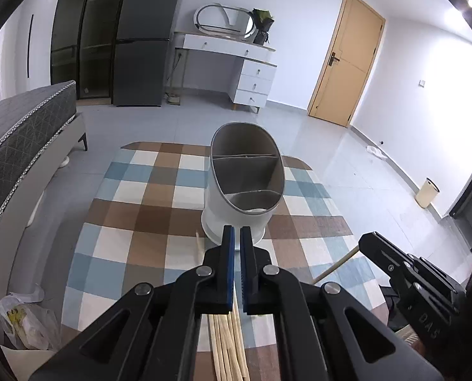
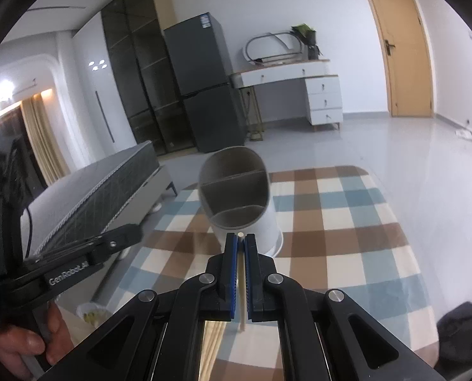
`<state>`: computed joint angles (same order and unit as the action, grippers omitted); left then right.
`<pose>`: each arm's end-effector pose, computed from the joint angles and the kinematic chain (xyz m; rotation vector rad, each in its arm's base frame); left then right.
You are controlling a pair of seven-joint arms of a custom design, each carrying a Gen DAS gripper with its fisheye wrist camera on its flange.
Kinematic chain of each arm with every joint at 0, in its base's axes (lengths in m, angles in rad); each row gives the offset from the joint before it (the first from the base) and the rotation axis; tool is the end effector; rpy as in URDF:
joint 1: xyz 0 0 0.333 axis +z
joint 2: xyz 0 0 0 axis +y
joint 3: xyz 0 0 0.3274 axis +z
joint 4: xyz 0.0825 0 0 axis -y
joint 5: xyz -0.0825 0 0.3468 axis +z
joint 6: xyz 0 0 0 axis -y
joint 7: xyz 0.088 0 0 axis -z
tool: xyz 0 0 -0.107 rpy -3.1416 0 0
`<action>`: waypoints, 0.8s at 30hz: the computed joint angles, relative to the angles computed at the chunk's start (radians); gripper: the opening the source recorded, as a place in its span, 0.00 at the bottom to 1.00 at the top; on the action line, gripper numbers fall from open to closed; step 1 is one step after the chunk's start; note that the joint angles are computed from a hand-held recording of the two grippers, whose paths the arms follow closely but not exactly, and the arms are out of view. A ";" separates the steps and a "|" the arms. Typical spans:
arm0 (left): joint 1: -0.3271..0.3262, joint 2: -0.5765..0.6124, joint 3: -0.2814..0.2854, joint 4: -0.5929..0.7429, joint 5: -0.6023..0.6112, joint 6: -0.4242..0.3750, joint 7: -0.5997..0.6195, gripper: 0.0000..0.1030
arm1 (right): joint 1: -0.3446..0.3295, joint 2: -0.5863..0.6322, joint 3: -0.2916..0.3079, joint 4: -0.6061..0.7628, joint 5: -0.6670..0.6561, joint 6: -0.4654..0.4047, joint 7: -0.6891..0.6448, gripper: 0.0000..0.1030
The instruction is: Organize utensils
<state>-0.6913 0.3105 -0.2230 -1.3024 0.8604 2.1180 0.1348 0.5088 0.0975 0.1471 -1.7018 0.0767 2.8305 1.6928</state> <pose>0.4498 -0.4804 0.6538 -1.9530 1.4665 -0.9662 0.4867 0.3630 0.6735 -1.8149 1.1195 -0.3894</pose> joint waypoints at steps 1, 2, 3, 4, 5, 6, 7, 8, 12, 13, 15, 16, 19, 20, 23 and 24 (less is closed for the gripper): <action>-0.001 0.005 -0.001 0.011 -0.003 -0.004 0.008 0.00 | 0.001 -0.003 -0.001 -0.004 -0.007 0.004 0.003 0.03; -0.009 0.005 -0.004 0.017 -0.003 -0.015 0.007 0.00 | 0.002 -0.004 -0.003 -0.006 -0.013 0.009 0.008 0.03; -0.013 0.010 -0.005 0.031 -0.005 -0.022 0.018 0.00 | 0.002 -0.008 -0.003 -0.009 -0.014 0.011 0.010 0.03; -0.017 0.015 -0.005 0.044 -0.006 -0.028 0.031 0.00 | 0.001 -0.009 -0.002 -0.009 -0.012 0.012 0.011 0.03; -0.018 0.015 -0.005 0.043 -0.008 -0.026 0.035 0.00 | 0.000 -0.010 -0.003 -0.010 -0.012 0.013 0.014 0.03; -0.017 0.013 -0.004 0.042 -0.011 -0.021 0.041 0.00 | -0.003 -0.012 -0.002 -0.012 -0.002 0.015 0.011 0.03; -0.016 0.009 -0.002 0.036 -0.015 -0.018 0.039 0.00 | -0.006 -0.012 0.002 -0.012 0.016 0.017 0.000 0.03; -0.008 0.001 -0.003 0.023 -0.027 -0.008 0.036 0.00 | -0.007 -0.012 0.002 -0.012 0.018 0.017 0.000 0.03; 0.055 -0.035 -0.016 -0.049 -0.132 0.046 0.036 0.00 | -0.013 -0.009 0.002 -0.010 0.037 0.014 -0.007 0.03; 0.071 -0.034 -0.021 -0.055 -0.173 0.047 0.045 0.00 | -0.014 -0.013 0.001 -0.014 0.042 0.015 -0.008 0.03; 0.105 -0.023 -0.029 -0.068 -0.267 0.040 0.062 0.07 | -0.017 -0.011 0.000 -0.012 0.052 0.014 -0.005 0.03; 0.117 -0.012 -0.032 -0.065 -0.309 0.025 0.070 0.18 | -0.021 -0.007 0.000 -0.007 0.067 0.009 -0.012 0.03; 0.152 -0.003 -0.028 -0.104 -0.395 0.053 0.046 0.46 | -0.031 0.002 0.000 0.001 0.104 -0.005 -0.023 0.03; 0.154 0.002 -0.025 -0.098 -0.402 0.043 0.037 0.51 | -0.035 0.006 0.000 0.005 0.120 -0.010 -0.029 0.03; 0.176 0.030 -0.020 -0.090 -0.445 0.064 0.029 0.53 | -0.049 0.019 0.005 0.019 0.182 -0.013 -0.062 0.04; 0.181 0.053 -0.018 -0.066 -0.461 0.055 0.032 0.53 | -0.052 0.023 0.006 0.024 0.199 -0.012 -0.072 0.04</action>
